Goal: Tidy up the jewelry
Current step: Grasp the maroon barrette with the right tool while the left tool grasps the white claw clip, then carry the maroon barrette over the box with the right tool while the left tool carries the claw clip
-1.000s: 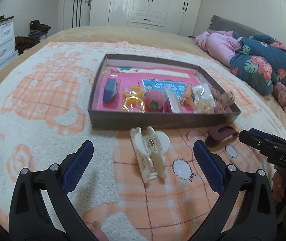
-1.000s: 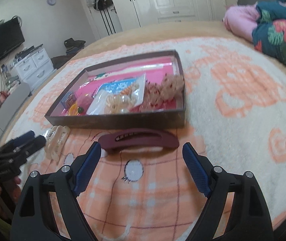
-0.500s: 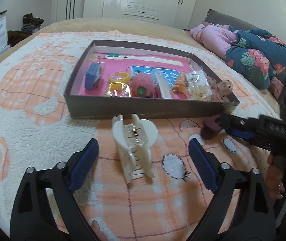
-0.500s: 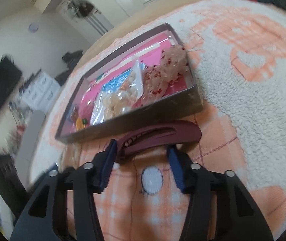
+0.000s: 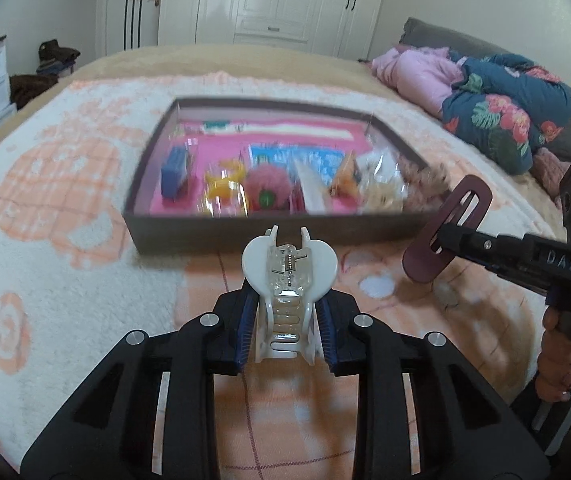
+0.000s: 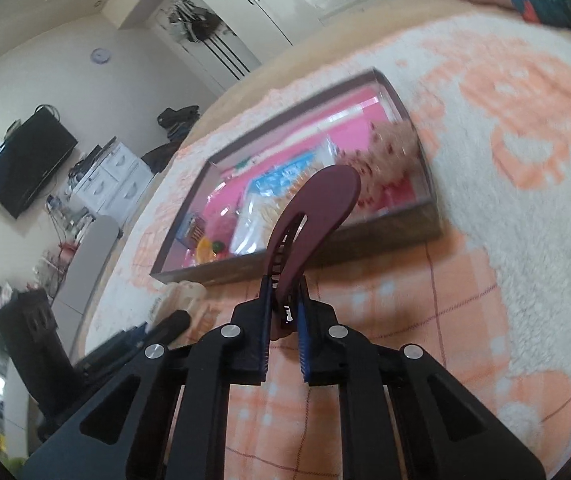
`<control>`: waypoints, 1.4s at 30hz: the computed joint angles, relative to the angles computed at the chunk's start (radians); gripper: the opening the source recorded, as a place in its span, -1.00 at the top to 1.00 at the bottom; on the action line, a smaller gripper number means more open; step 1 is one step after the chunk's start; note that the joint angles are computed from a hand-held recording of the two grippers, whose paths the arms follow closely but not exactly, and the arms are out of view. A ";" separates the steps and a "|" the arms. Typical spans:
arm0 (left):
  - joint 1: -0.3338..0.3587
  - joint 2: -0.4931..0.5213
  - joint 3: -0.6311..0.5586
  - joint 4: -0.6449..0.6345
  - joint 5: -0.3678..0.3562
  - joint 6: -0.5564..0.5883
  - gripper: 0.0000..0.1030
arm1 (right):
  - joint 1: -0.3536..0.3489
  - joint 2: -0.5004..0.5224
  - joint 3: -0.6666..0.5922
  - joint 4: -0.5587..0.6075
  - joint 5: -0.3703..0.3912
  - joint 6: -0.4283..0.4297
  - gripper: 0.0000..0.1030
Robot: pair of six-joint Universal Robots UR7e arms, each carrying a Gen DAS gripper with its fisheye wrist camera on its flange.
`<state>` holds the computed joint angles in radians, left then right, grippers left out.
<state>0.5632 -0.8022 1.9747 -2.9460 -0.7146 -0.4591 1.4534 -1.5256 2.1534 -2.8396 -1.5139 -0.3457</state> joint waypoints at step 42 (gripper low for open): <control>0.113 0.090 -0.232 0.007 0.094 0.111 0.61 | 0.062 0.239 -0.312 0.081 -0.119 -0.004 0.68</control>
<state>0.6764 -0.7122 1.7431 -2.9392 -0.6210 -0.3483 1.5149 -1.2861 1.8415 -2.7590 -1.6334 -0.3501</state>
